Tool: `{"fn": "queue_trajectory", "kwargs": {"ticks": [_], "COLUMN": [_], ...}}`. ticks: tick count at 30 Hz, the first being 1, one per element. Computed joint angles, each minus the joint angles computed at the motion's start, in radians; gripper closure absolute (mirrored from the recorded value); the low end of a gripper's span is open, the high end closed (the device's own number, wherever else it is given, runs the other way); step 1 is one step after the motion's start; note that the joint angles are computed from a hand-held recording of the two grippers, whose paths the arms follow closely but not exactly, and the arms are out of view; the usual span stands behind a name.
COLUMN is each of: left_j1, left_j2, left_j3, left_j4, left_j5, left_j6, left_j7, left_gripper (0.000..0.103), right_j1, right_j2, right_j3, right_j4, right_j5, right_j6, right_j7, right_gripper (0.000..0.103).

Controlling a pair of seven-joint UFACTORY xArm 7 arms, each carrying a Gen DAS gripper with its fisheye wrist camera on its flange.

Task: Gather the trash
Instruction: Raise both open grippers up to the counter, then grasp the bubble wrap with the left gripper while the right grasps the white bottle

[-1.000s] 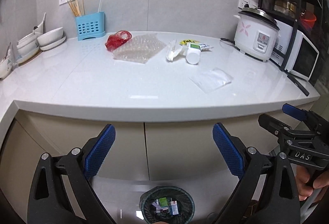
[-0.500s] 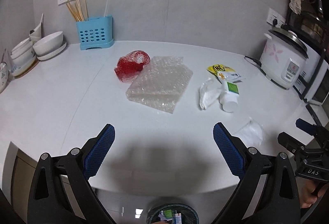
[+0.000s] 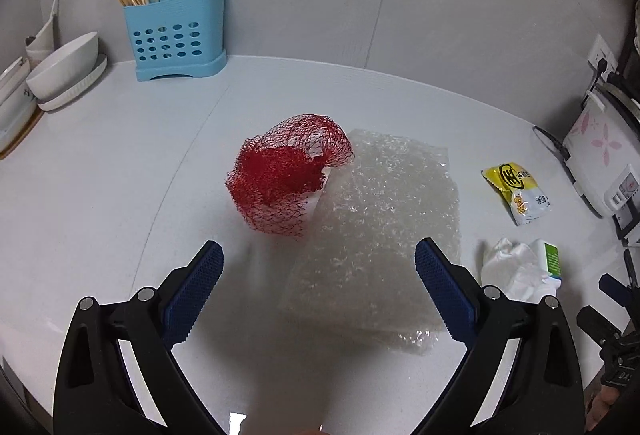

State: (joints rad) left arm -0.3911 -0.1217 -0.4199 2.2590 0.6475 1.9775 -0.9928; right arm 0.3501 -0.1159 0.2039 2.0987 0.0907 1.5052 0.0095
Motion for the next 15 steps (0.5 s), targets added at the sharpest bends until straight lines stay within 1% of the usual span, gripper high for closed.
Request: {"fn": "queue_trajectory", "kwargs": {"ticks": [4,6,8,11,15], "left_j1": [0.008,0.012,0.019,0.018,-0.021], "left_j2": [0.013,-0.001,-0.006,0.016,0.069], "left_j3": [0.044,0.072,0.082,0.076,0.074], "left_j4": [-0.028,-0.060,-0.076,-0.052,0.031], "left_j5": [-0.057,-0.103,-0.134,-0.145,-0.139], "left_j6": [-0.018,-0.050,-0.067,-0.040,0.045], "left_j7": [0.031,0.026,0.021,0.010,-0.023], "left_gripper": [0.008,0.008,0.008,0.008,0.008], "right_j1": [0.019,0.032,0.042,0.056,0.077], "right_j2": [0.079,0.111,0.127,0.148,0.183], "right_j3": [0.013,0.014,0.010,0.005,0.002], "right_j4": [0.081,0.114,0.126,0.148,0.197], "right_j5": [-0.016,-0.025,-0.029,-0.039,-0.061], "right_j6": [0.041,0.062,0.070,0.085,0.120], "right_j7": [0.040,0.058,0.069,0.083,0.103], "right_gripper": [0.010,0.010,0.010,0.010,0.011]}}
